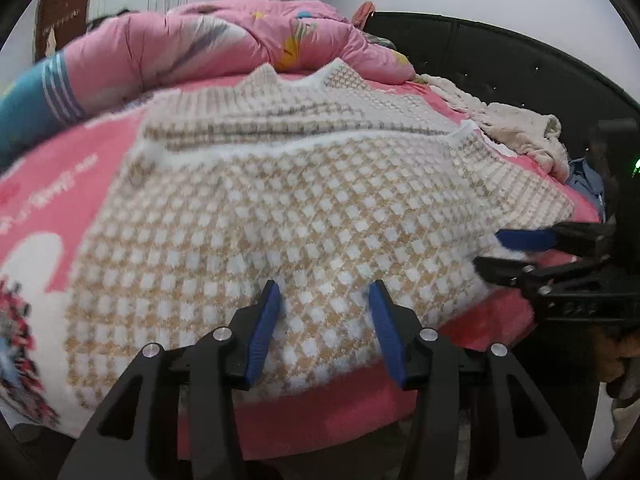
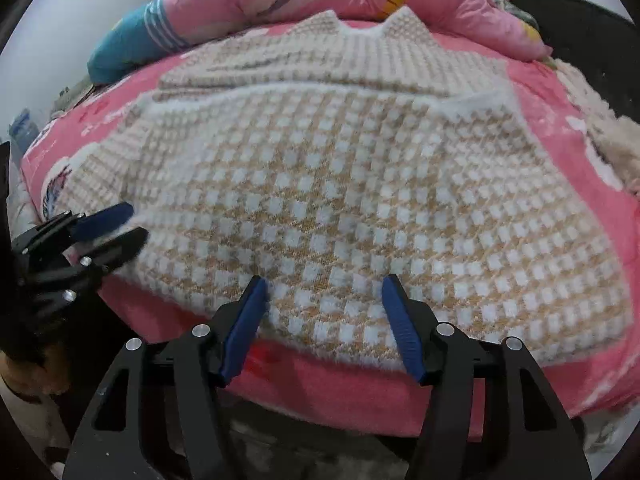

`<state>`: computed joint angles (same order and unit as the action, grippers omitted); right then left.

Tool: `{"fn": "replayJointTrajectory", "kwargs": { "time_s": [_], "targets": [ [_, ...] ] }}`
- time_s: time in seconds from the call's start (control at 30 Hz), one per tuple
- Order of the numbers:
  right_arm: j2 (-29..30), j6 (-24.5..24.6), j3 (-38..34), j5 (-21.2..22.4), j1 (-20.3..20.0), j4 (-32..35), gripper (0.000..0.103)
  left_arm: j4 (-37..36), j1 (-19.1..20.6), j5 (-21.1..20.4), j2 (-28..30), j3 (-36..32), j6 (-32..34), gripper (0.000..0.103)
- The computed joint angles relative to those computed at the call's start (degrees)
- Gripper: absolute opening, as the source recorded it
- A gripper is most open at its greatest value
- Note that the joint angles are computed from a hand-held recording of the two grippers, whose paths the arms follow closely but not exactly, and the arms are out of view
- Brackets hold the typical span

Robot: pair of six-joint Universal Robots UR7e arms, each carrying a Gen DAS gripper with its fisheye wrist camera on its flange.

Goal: Fold large clothes

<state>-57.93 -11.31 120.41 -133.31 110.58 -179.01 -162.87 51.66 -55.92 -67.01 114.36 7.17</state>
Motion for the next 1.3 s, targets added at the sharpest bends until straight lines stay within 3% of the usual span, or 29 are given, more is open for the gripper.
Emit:
{"fn": "replayJointTrajectory", "kwargs": {
  "time_s": [0.07,0.13,0.2,0.27,0.3,0.4,0.5,0.6,0.67,0.73,0.8,0.87,1.0,1.13,1.23,1.3],
  "targets": [
    [-1.59,-0.22,1.01,-1.97,0.99,-1.61,0.057,-0.74,-0.39,-0.46,-1.95,0.83,-0.78,0.047],
    [-3.46,-0.5,2.82,-4.99,0.91,-5.36,0.057,-2.49,-0.22,2.6,-3.32,1.88,-1.44,0.048],
    [-3.52,0.8,3.36,-7.71,-1.28,-6.27,0.057,0.66,1.94,4.49,-3.13,0.6,-4.5,0.047],
    [-3.42,1.1,4.22,-4.25,-5.07,-7.07,0.057,-1.27,4.17,0.89,-3.01,0.62,-4.48,0.047],
    [-2.63,0.27,3.73,-3.94,-5.25,-8.04,0.059,-2.99,3.89,1.39,-2.73,1.06,-3.77,0.048],
    [-3.04,-0.81,2.82,-7.45,-2.48,-6.74,0.059,-1.33,2.13,4.54,-2.91,1.03,-5.02,0.048],
    [-5.59,0.68,4.23,-7.66,-2.39,-9.88,0.059,-1.9,2.08,2.87,-5.21,1.63,-6.99,0.049],
    [-9.13,3.59,5.64,-3.04,-6.27,-8.41,0.059,-1.63,3.23,2.88,-5.98,0.89,-8.64,0.057],
    [-7.53,3.52,4.47,-1.51,-8.23,-7.54,0.059,1.79,5.2,1.31,-5.39,-0.58,-10.85,0.057],
    [-7.73,5.24,3.44,-2.48,-7.26,-5.33,0.059,1.37,4.83,2.14,-5.05,-0.73,-11.78,0.057],
    [-10.06,8.34,3.25,-0.35,-6.34,-2.89,0.06,2.89,3.29,4.1,-5.65,-0.78,-12.99,0.057],
    [-11.68,8.38,3.52,1.01,-5.09,-3.53,0.064,2.22,2.05,5.1,-5.91,-0.74,-12.43,0.057],
    [-8.34,4.38,0.66,4.88,-1.92,-6.63,0.084,0.18,0.01,5.7,-4.04,-2.72,-9.17,0.068],
    [-3.43,1.89,-3.61,6.26,-1.03,-6.4,0.09,4.27,-0.03,7.77,1.01,-7.98,-9.92,0.08],
    [-1.11,3.32,-5.91,8.94,-2.39,-4.91,0.095,12.01,1.37,10.59,5.35,-12.76,-14.46,0.084],
    [1.19,4.35,-8.01,8.3,-3.89,-1.72,0.095,11.91,1.81,12.73,7.25,-13.34,-14.36,0.09]
  ]
}}
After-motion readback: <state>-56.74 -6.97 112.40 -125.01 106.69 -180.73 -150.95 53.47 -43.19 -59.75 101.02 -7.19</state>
